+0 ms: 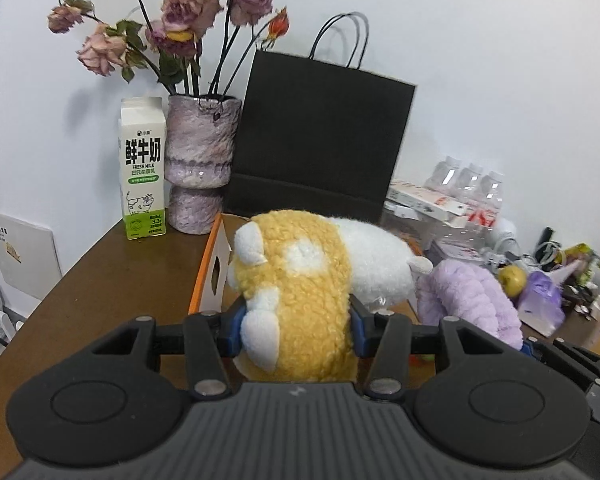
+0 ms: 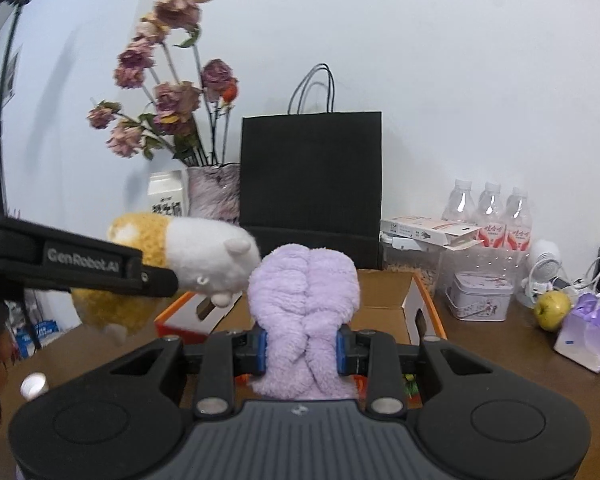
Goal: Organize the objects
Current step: 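Carry the plush toy with the left tool while the right tool carries the lavender pad toward the box, then open the left tool to drop the plush toy into the box while the right tool drops the pad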
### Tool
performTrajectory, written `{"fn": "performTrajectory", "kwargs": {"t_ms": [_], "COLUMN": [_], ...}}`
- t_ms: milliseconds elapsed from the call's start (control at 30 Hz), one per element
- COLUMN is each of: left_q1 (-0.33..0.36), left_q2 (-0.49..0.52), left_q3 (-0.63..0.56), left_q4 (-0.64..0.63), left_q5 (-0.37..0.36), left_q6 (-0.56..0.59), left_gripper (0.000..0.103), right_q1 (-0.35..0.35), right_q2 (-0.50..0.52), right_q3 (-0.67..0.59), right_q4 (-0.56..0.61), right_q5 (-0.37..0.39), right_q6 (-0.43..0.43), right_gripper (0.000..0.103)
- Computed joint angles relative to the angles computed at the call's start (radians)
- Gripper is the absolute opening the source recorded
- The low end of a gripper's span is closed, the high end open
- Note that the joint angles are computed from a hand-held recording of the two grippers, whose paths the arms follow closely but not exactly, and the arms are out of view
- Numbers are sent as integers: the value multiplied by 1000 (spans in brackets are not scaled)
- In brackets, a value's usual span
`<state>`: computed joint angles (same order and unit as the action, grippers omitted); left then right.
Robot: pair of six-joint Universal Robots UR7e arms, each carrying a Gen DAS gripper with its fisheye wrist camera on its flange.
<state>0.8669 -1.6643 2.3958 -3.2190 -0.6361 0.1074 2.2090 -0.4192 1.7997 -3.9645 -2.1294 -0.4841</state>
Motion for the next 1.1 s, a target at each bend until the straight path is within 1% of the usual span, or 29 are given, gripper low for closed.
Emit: {"fn": "performTrajectory", "kwargs": {"t_ms": [100,267,367,467,700,967,1000,1033,1067,1100], "left_q1": [57,127,155,187,226,236,236,235,235,233], "left_q2": [90,215,276,323,391,430,432,433,433,433], "left_q3": [-72,-173,-217,-253,-299,-316,-315,-313,-311,-306], "left_q4": [-37,-84,-104,-110,-145,-191,-199,-213,-225,-246], "left_q5": [-23,-30,-23,-43,-73,-73,-72,-70,-70,-70], "left_q6": [30,76,101,104,111,131,131,130,132,141], "left_gripper": [50,49,50,50,50,50,50,52,53,58], "right_q1": [-29,-84,-108,-125,-162,-174,-175,-175,-176,-177], "right_q2": [24,55,70,83,109,111,110,109,108,108], "right_q3": [-66,-153,-187,-222,-281,-289,-287,-286,-285,-286], "right_q4": [26,103,137,162,214,243,248,254,262,266], "right_q5": [20,48,63,70,78,83,87,90,91,88], "right_q6": [5,31,24,10,-11,-11,-11,-8,-2,2], "right_gripper": [28,28,28,28,29,30,30,34,40,43]}}
